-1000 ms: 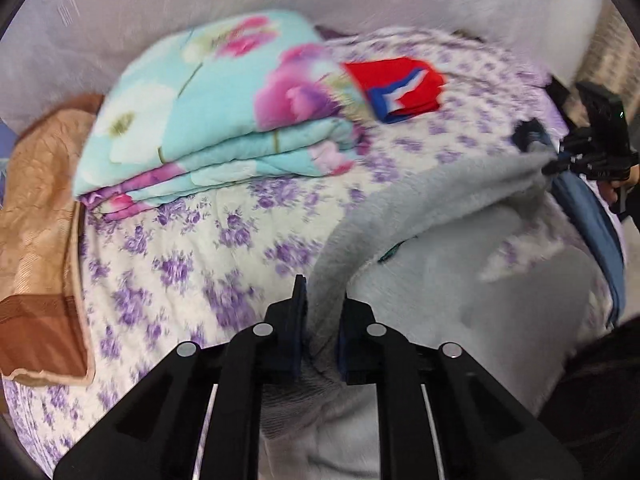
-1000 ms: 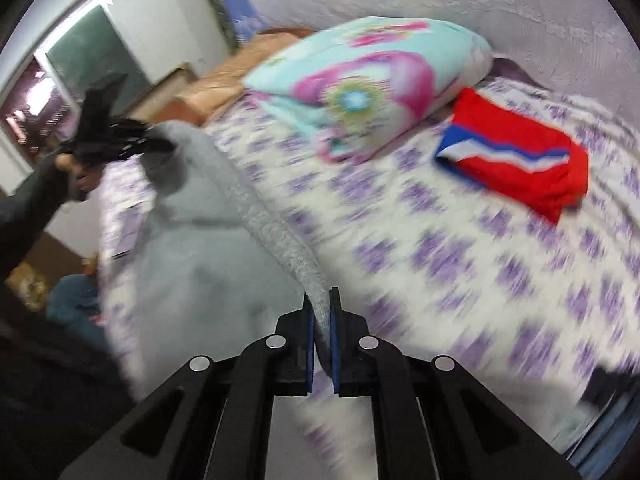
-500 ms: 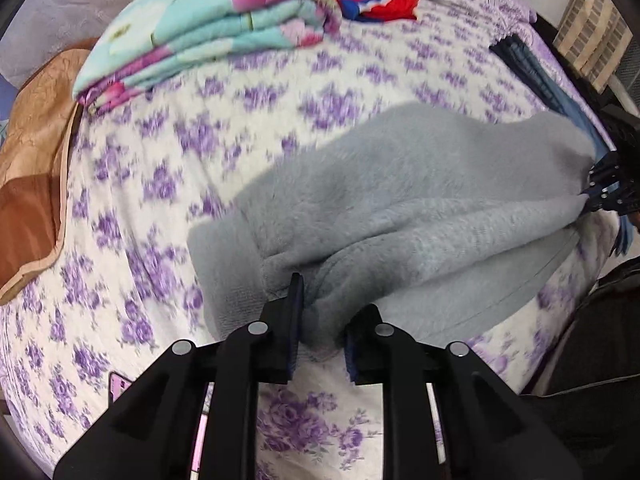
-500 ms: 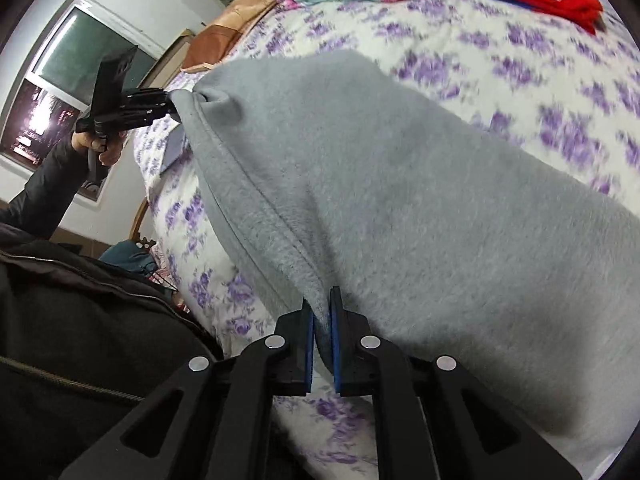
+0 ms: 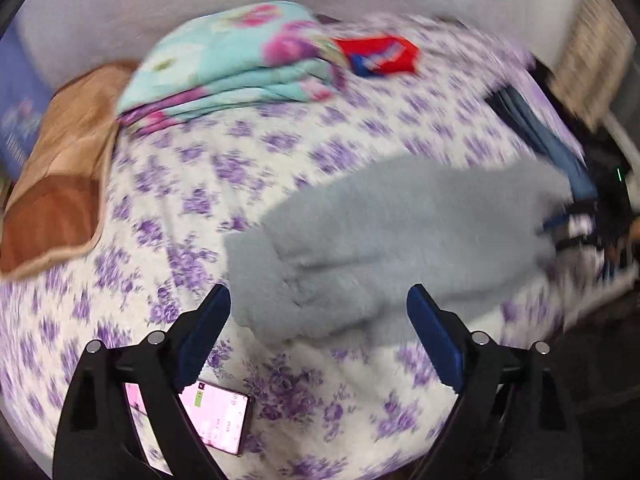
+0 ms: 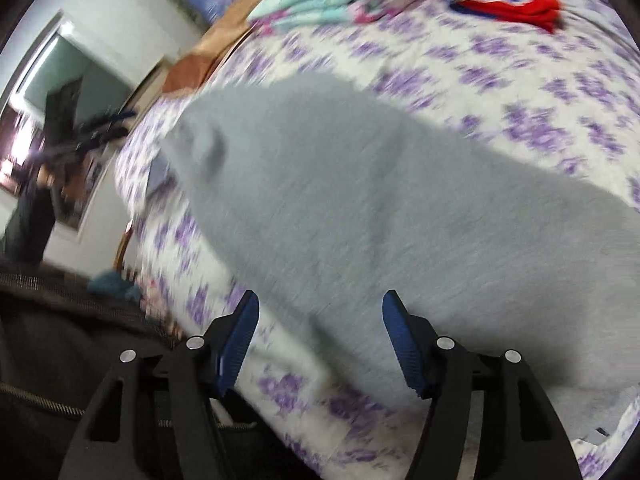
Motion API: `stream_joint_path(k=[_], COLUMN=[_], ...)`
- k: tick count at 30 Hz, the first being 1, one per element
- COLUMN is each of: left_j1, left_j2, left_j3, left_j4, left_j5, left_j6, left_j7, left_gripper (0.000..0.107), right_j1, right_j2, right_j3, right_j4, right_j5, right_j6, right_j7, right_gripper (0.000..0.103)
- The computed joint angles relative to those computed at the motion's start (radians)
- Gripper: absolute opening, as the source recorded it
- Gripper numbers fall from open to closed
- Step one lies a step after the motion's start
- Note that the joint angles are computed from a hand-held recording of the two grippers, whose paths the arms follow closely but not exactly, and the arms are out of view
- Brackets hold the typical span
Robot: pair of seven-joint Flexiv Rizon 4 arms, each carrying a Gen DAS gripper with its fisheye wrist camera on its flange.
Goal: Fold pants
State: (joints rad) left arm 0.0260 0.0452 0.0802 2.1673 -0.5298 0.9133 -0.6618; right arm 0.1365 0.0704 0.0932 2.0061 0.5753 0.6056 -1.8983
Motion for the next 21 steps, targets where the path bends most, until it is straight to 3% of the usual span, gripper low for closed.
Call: stream_joint_path(k=[4, 5, 10, 14, 15, 21], left_j1=[-0.006, -0.008, -0.006, -0.007, -0.006, 0.004], left_j2=[-0.058, -0.080, -0.131, -0.141, -0.144, -0.155], left_j3=[-0.031, -0.037, -0.036, -0.033, -0.033, -0.031], left_j4=[-0.062, -0.086, -0.127, -0.102, -0.099, -0.144], left_j5=[0.103, 0.128, 0.121, 0.122, 0.117, 0.176], left_j6=[0.015, -0.019, -0.186, -0.152, -0.143, -0.219], left_j7=[-0.301, -0.415, -0.713, -0.819, -0.844, -0.893], left_gripper=[0.087, 0.087, 0.087, 0.084, 0.079, 0.076], right_j1=[-0.014, -0.014, -0.022, -0.029, -0.030, -0.030], right_j2=[-0.014, -0.014, 0.017, 0.033, 0.032, 0.034], right_j3=[-0.003, -0.001, -0.007, -0.019, -0.022, -0.027], right_j4=[0.008, 0.009, 0.043, 0.071, 0.074, 0.083], right_j5=[-0.028, -0.033, -0.023, -0.024, -0.022, -0.027], right_j6=[0.116, 0.131, 0.206, 0.239, 0.243, 0.254], right_j7=[0.110, 0.120, 0.122, 0.144, 0.152, 0.154], right_gripper=[0.066, 0.066, 0.067, 0.069, 0.069, 0.069])
